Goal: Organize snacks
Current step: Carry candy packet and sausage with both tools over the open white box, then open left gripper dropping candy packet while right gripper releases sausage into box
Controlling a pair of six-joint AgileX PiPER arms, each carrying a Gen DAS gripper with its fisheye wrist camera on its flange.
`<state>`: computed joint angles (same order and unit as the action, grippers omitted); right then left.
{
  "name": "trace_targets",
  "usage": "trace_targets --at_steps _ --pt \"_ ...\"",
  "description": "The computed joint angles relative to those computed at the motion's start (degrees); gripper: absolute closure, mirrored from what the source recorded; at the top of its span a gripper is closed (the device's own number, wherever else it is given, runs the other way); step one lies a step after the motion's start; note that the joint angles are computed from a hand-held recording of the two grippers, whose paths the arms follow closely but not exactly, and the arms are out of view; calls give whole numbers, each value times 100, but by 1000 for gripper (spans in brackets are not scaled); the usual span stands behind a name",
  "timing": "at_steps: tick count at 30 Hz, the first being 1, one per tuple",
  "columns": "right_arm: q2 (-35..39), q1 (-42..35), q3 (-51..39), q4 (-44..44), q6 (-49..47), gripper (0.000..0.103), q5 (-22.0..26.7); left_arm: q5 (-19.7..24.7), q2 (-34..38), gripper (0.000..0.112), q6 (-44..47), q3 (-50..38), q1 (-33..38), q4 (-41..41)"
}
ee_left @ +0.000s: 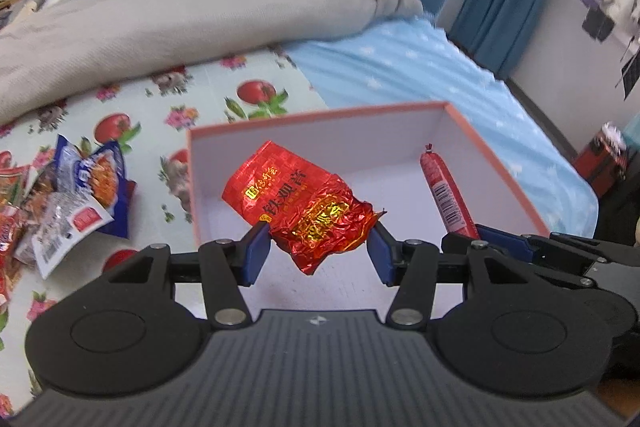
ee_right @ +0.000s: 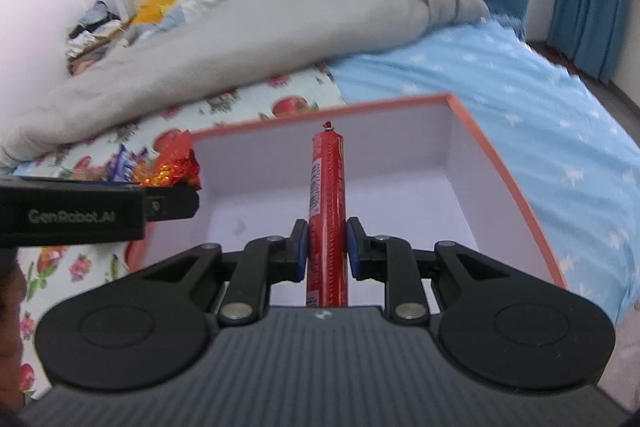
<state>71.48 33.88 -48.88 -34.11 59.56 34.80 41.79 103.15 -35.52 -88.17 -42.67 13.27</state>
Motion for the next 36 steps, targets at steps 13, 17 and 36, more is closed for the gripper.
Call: trace_targets --at_steps 13,17,36 --pt "342 -672 277 977 -964 78 -505 155 614 50 450 -492 55 -429" --pt "286 -570 263 690 -732 78 -349 239 571 38 328 -513 3 -231" --pt "-720 949 -297 -856 1125 59 882 248 -1116 36 34 383 -159 511"
